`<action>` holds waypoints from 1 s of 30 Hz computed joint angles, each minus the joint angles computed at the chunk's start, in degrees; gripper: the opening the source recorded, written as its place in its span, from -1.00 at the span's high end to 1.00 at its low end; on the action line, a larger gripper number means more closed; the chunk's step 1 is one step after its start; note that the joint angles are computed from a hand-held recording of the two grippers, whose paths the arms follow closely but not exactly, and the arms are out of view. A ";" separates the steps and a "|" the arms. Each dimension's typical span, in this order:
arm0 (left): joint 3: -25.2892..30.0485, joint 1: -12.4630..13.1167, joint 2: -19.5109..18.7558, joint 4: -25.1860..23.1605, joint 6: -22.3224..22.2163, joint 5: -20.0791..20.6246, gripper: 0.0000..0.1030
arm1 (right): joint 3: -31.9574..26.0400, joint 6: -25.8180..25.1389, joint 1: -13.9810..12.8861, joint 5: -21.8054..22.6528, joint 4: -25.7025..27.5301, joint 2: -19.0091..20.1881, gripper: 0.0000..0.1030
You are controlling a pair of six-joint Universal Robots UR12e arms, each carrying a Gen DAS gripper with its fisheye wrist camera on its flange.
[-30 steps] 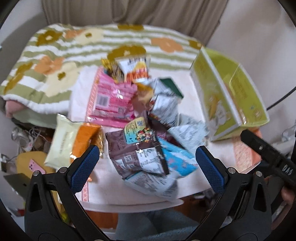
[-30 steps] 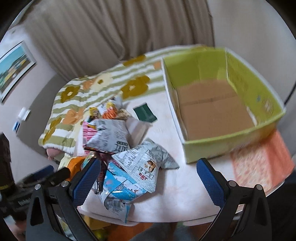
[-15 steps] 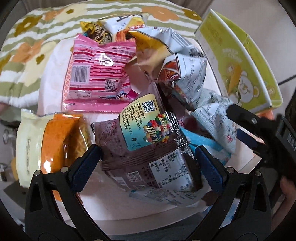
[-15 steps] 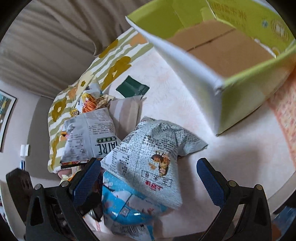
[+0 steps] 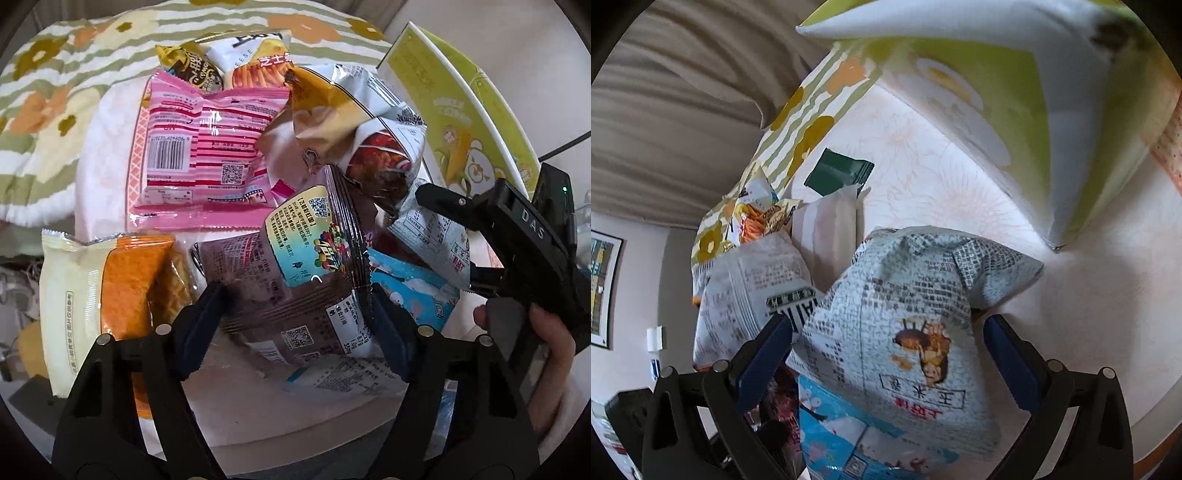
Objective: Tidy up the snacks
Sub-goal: 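Grasp the purple chocolate bag with the left tool while the right tool grasps the white rice cracker bag, then carry both bags over the yellow box and open both tools to drop them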
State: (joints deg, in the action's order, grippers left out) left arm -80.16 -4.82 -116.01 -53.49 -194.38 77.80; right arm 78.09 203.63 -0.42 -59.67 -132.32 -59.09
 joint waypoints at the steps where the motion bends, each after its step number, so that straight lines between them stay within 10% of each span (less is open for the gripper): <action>1: -0.09 0.03 0.03 0.13 0.31 -0.06 -0.42 | 0.04 0.28 0.03 -0.34 -0.28 -0.01 -0.99; 5: -0.04 0.12 -0.03 0.27 1.17 -0.10 -0.39 | -0.07 -0.07 0.15 -1.86 -0.16 -0.13 -0.94; 10: -0.26 0.26 0.14 0.73 0.72 -0.48 -0.37 | -0.27 -3.33 0.20 -2.42 0.09 -0.36 -0.36; 30: -1.17 0.93 4.15 10.29 -1.98 -1.21 -0.36 | -0.05 -10.22 -0.03 -0.10 -7.74 -5.04 -0.30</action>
State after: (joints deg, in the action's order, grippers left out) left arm -81.32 -3.89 -111.86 -43.20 -196.36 76.59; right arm 78.04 193.41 -0.45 -59.76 -140.06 -64.13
